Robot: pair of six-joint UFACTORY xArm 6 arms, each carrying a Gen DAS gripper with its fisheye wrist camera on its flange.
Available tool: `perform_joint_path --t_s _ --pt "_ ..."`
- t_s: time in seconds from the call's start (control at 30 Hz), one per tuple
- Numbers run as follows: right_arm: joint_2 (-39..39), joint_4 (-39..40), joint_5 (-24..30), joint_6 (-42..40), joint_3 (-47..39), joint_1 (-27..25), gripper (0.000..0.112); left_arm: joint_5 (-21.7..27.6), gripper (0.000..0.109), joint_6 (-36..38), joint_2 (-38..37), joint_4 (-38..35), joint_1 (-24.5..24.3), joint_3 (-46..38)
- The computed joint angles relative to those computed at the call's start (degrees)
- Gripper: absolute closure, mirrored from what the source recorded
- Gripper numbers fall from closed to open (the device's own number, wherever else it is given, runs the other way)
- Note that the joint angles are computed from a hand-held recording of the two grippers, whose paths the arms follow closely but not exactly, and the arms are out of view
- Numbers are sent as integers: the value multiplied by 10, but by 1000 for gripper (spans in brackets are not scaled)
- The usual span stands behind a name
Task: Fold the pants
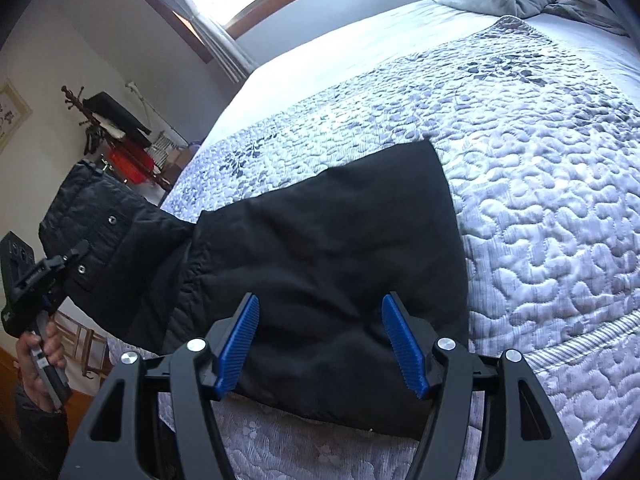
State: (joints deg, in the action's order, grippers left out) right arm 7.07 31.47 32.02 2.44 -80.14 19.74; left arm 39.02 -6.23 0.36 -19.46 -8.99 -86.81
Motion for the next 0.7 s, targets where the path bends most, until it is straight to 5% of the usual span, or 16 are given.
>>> perform_joint_path --t_s 0.7 --pt "-58 7 -26 12 74 -18 47 70 79 48 92 35 -80 -42"
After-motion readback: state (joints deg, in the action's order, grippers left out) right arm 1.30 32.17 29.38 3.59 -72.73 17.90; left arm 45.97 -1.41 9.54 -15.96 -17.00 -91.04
